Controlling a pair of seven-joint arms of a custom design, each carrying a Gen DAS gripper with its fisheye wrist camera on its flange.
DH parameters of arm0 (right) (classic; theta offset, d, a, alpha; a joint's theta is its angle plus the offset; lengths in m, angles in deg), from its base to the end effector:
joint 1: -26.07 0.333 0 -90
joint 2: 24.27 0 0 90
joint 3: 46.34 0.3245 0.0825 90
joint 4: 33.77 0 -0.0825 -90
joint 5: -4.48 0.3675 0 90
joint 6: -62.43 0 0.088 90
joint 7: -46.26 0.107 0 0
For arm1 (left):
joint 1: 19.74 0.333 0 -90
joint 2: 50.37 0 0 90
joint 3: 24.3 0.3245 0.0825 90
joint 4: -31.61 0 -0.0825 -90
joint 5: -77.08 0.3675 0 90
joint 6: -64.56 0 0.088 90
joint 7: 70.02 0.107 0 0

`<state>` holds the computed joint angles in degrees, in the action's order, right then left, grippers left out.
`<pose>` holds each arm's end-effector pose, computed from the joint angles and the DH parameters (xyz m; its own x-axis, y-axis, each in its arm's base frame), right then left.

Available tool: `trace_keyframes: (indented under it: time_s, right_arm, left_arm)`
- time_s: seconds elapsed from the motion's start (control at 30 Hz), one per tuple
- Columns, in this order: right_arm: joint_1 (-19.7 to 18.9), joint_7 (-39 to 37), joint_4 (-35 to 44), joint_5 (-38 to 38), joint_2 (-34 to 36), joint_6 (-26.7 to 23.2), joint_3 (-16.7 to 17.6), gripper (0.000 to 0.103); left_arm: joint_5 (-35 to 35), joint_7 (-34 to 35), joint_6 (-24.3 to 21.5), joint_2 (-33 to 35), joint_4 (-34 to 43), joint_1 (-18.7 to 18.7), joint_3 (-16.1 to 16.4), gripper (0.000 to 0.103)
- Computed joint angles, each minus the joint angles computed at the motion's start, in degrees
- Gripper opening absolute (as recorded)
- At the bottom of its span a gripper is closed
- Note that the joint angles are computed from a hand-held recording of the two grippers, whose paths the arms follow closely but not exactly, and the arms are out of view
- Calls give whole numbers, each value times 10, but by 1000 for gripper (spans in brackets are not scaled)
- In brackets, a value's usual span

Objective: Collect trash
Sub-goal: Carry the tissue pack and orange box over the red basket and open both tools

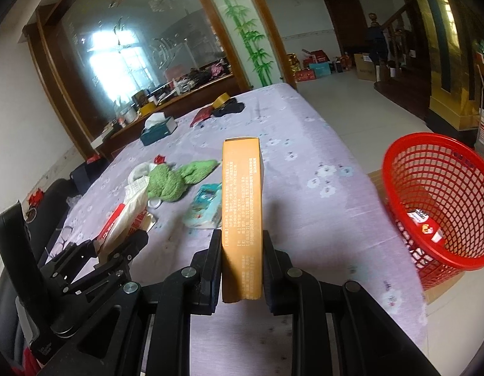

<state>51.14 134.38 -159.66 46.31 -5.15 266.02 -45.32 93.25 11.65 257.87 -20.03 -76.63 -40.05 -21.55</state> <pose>0.5519 0.1778 0.3596 -0.1462 -0.9202 -0.3631 -0.5716 0.3782 -0.7282 0.6326 -0.2377 0.3571 -0.4251 -0.9005 -0.0917 -0.4990 0.3177 -0.8062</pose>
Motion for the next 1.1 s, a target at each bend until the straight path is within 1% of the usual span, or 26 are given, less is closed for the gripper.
trace_keyframes:
  time_s: [0.07, 0.2, 0.23, 0.3, 0.37, 0.4, 0.43, 0.47, 0.53, 0.57, 0.6, 0.63, 0.7, 0.73, 0.8, 0.83, 0.87, 0.93, 0.97, 1.0, 1.03, 1.1]
  right_arm:
    - [-10, 10, -11, -6, -6, 9, 5, 24]
    - [-32, 37, -40, -20, -24, 30, 14, 24]
    - [-38, 43, -45, -24, -28, 33, 15, 24]
    - [-49, 59, -63, -30, -38, 45, 17, 24]
    - [-56, 66, -75, -27, -47, 52, 14, 24]
    - [-56, 65, -80, -19, -52, 56, 11, 24]
    - [-57, 64, -90, -6, -60, 63, 6, 24]
    - [-60, 63, -95, 2, -65, 68, 4, 24]
    - [-66, 61, -110, 22, -78, 80, 0, 24]
    - [-67, 52, -114, 40, -84, 83, -4, 24]
    - [-70, 46, -119, 51, -89, 84, -5, 24]
    - [-74, 36, -118, 65, -91, 80, -9, 24]
    - [-87, 28, -122, 83, -97, 66, -14, 24]
    - [-94, 29, -123, 83, -99, 60, -14, 24]
    - [-112, 45, -130, 75, -102, 47, -16, 24]
    - [-121, 56, -135, 63, -104, 42, -16, 25]
    - [-129, 64, -138, 53, -104, 35, -17, 25]
    - [-137, 67, -140, 49, -103, 25, -23, 26]
    - [-142, 67, -143, 46, -104, 19, -26, 26]
    - [-150, 76, -147, 33, -105, 14, -26, 30]
    - [-155, 86, -155, 26, -110, 13, -25, 37]
    - [-158, 99, -170, 27, -118, 18, -26, 42]
  left_arm:
    - [10, 2, -10, 2, 8, 17, -23, 44]
    - [26, 2, -27, 7, 25, 29, -50, 44]
    - [33, 2, -35, 9, 31, 40, -66, 44]
    - [48, 8, -57, 15, 47, 79, -121, 44]
    - [56, 16, -76, 20, 59, 107, -164, 44]
    - [59, 26, -88, 24, 68, 129, -198, 44]
    - [59, 37, -97, 28, 74, 145, -225, 44]
    - [57, 54, -109, 35, 82, 168, -263, 44]
    - [47, 82, -128, 50, 101, 187, -308, 44]
    - [38, 108, -149, 65, 116, 207, -349, 44]
    - [28, 127, -166, 75, 128, 216, -374, 44]
    - [17, 151, -194, 93, 149, 224, -405, 44]
    - [-5, 189, -239, 125, 190, 224, -443, 44]
    - [-14, 202, -255, 137, 208, 216, -450, 44]
    - [-29, 215, -289, 160, 254, 186, -448, 44]
    - [-40, 226, -315, 180, 288, 171, -453, 44]
    - [-49, 233, -331, 194, 313, 156, -453, 44]
    - [-62, 248, -385, 237, 397, 110, -445, 46]
    - [-68, 253, -402, 246, 418, 97, -439, 49]
    - [-75, 254, -424, 258, 447, 79, -431, 56]
    - [-83, 250, -437, 266, 466, 68, -422, 59]
    - [-104, 259, -434, 263, 458, 70, -422, 60]
